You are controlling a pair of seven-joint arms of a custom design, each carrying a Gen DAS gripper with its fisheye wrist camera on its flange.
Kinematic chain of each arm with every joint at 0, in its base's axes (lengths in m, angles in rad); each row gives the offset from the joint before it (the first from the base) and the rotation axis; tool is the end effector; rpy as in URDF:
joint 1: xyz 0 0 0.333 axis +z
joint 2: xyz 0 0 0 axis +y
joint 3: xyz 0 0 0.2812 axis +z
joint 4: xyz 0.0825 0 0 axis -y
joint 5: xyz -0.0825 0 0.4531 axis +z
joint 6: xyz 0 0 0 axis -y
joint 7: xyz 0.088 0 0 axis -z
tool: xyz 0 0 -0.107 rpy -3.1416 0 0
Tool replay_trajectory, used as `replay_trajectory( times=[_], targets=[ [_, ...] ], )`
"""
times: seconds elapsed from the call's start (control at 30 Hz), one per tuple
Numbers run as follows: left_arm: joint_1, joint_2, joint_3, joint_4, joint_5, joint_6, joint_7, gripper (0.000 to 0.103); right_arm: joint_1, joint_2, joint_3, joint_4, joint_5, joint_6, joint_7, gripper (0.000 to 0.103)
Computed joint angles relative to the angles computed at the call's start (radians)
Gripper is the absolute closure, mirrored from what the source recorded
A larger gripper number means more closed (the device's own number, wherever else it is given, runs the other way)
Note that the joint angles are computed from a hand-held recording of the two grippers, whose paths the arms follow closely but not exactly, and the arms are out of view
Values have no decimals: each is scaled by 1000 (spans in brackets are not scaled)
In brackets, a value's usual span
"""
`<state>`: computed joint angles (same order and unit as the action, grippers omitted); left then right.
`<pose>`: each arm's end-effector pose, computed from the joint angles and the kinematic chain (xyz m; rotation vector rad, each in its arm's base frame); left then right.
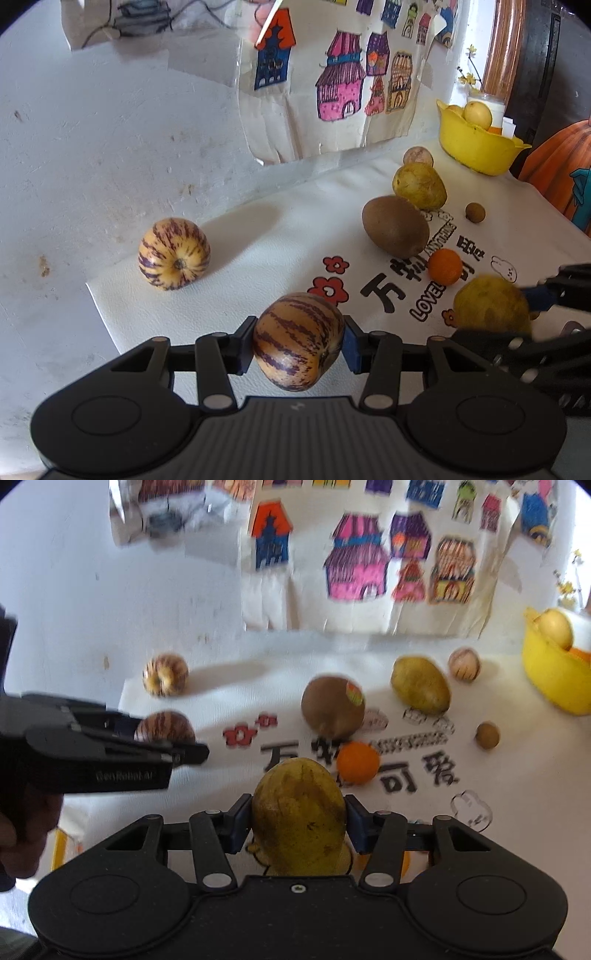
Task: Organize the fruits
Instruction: 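Lift and carry the melon and mango over the metal tray with both tools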
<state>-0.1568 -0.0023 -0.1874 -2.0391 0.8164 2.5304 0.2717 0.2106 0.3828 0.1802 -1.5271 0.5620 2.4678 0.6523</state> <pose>0.6096 -0.2268 0.4289 -2.0504 1.3782 -0.6260 0.7160 0.2748 0.4496 -2.2845 0.7564 -0.2611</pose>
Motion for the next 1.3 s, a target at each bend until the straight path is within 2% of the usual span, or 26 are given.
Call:
replay_trajectory(
  times=[0.17,0.37,0.57,0.87,1.03,1.3],
  targets=[
    [-4,-27,-10,1,31,-6,-16,52,-21,-70,7,-46,70,17,-38,49],
    [-10,-63,-33,-1,62,-21,-36,52,-30,-180,-16,-143,171,45,-99,49],
    [-25,-109,-68,-9,88,-44,-51,52,-20,-323,-63,-269,280,63,-179,49],
    [-57,-162,-129,2,133,-95,-74,52,34,-535,-165,-453,403,86,-279,49],
    [-78,-185,-155,0,150,-117,-84,52,61,-634,-216,-542,420,92,-302,49],
    [-108,-219,-185,-23,139,-137,-90,52,83,-752,-273,-655,370,80,-283,49]
  ],
)
